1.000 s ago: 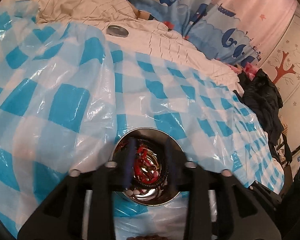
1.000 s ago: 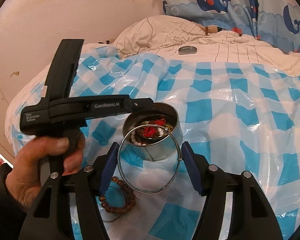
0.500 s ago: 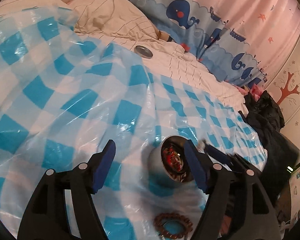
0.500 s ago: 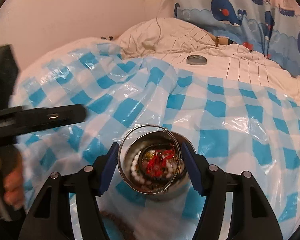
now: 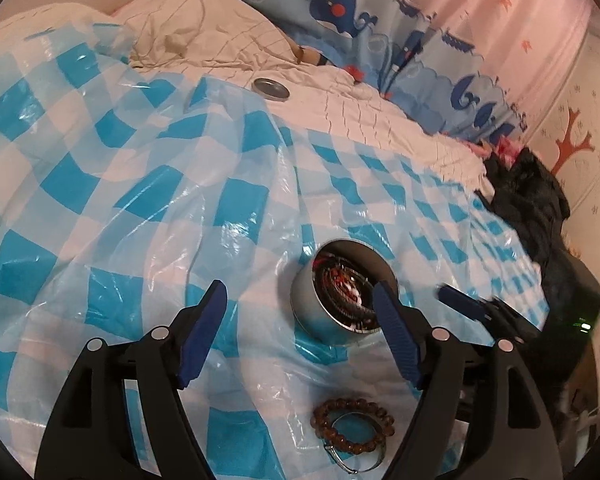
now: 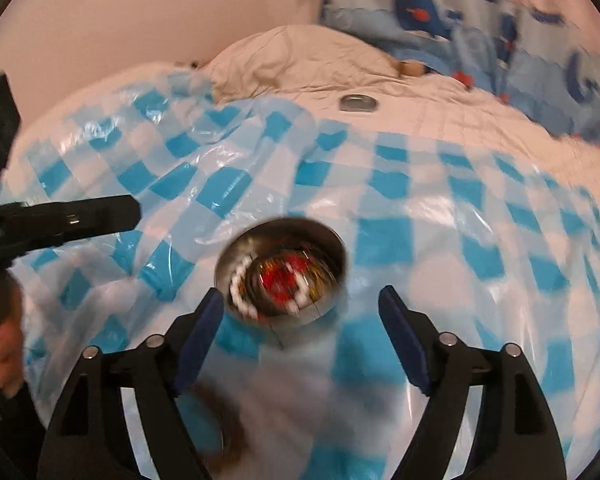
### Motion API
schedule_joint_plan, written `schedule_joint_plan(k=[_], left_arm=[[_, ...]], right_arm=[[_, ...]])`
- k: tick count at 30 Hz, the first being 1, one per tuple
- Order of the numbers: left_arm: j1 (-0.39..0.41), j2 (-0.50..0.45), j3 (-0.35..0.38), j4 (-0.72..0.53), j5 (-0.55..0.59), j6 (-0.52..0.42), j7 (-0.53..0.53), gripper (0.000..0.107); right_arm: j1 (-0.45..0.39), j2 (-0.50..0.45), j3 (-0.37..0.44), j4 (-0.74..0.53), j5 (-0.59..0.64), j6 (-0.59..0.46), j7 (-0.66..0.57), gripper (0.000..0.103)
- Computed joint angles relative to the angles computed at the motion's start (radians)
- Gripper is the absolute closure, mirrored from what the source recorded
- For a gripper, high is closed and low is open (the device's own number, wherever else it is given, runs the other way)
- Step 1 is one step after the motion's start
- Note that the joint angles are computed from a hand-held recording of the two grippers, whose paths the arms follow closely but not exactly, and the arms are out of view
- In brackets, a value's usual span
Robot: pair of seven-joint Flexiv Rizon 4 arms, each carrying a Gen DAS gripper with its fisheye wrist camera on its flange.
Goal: Organize jewelry
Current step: 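Drop the red bracelet into the tin with the left tool while the right tool drops the bangle in, then move both tools toward the brown bead bracelet and the last silver bangle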
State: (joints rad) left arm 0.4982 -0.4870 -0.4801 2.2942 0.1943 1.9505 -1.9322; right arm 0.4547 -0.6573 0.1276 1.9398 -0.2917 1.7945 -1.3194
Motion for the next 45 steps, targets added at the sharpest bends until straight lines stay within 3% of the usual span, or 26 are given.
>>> schedule_joint_plan(k=[2, 8, 13, 20, 32, 45], left_arm=[[-0.045, 0.004, 0.033, -0.007, -0.011, -0.012, 0.016, 0.034], [-0.177, 0.006, 0.129, -0.024, -0.068, -0.038, 0.078, 0.032], [-0.320, 0.025, 0.256, -0.026, -0.133, -0.033, 0.135, 0.030], [-0.437, 0.040, 0.359, -0.021, -0.211, -0.022, 0.191, 0.027], [-0.542, 0.038, 0.436, -0.021, -0.298, -0.014, 0.266, 0.024], [-0.553, 0.034, 0.438, -0.017, -0.331, -0.015, 0.301, 0.021]], right_arm=[[-0.019, 0.022, 0.008, 0.064, 0.039, 0.036, 0.025, 0.023], [-0.119, 0.001, 0.118, 0.058, 0.012, -0.049, 0.070, 0.023], [-0.098, -0.009, 0.107, 0.056, 0.001, -0.065, 0.070, 0.021], [-0.086, -0.017, 0.105, 0.054, -0.006, -0.081, 0.062, 0.020], [-0.052, -0.011, 0.083, 0.060, -0.012, -0.089, 0.037, 0.018], [-0.051, -0.007, 0.091, 0.065, -0.015, -0.093, 0.017, 0.018]])
